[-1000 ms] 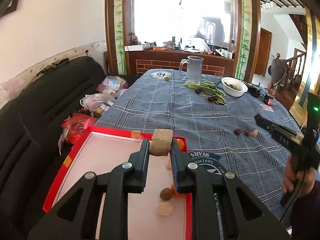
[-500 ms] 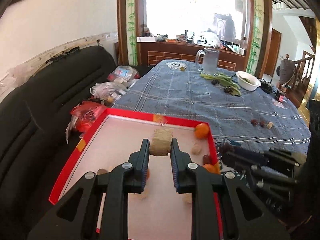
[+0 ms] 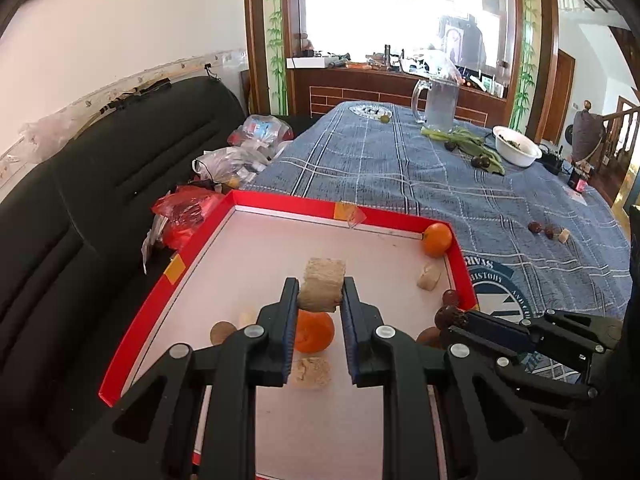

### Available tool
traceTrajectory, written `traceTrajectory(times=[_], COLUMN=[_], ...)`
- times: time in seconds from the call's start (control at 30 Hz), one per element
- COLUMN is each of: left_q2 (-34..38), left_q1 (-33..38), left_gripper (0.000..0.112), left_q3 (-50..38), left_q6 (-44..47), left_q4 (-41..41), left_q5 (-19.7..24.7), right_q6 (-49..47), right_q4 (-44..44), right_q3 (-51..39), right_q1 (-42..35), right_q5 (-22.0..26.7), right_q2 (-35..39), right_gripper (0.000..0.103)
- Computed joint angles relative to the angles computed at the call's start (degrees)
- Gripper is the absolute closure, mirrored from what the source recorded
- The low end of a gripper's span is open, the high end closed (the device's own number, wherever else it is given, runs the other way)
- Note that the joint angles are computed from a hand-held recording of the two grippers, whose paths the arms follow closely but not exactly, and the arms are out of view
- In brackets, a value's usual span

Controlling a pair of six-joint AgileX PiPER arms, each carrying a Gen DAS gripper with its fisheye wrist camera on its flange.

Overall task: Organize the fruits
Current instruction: 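Carry the date and tan cube into the tray and release both, then grasp a red date with the right gripper while the left gripper grasps another date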

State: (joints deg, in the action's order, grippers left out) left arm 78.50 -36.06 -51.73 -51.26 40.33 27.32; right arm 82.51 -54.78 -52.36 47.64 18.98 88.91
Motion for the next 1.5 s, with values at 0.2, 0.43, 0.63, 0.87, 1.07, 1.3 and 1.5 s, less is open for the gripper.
traceTrajectory(times=[0.2, 0.43, 0.63, 0.87, 1.07, 1.3, 1.5], left_q2=[1.69, 2.66, 3.82, 4.0, 3.76, 4.78, 5.53], left_q1=[1.41, 1.74, 1.63, 0.71, 0.04, -1.62, -3.37], left_gripper=[0.09, 0.09, 0.089, 0.058, 0.04, 0.038, 0.038], left_q3=[-0.2, -0.48, -1.25, -1.69, -2.24, -3.37, -4.86], left_q6=[1.91, 1.85, 2.94, -0.09, -2.37, -1.95, -1.8], left_q4=[-1.88, -1.88, -3.33, -0.54, 0.85, 0.95, 1.08], left_q5=[-0.21, 0.39, 1.44, 2.93, 4.13, 5.23, 6.52], right_q6=[1.87, 2.87, 3.43, 3.24, 14.34, 14.47, 9.3], right_q4=[-2.75, -3.91, -4.18, -3.6, -14.01, -12.64, -7.02], right_q3=[-0.57, -0.11, 1.57, 4.43, 6.82, 10.12, 14.14], right_q1=[1.86, 1.95, 0.71, -2.2, -3.57, -8.67, -14.61], right_q5=[0.95, 0.61, -2.61, -9.49, -9.15, -10.26, -10.39], right_q2=[1.38, 1.25, 0.02, -2.89, -5.86, -9.55, -14.68], right_gripper=[0.087, 0.086, 0.086, 0.074, 0.072, 0.072, 0.072])
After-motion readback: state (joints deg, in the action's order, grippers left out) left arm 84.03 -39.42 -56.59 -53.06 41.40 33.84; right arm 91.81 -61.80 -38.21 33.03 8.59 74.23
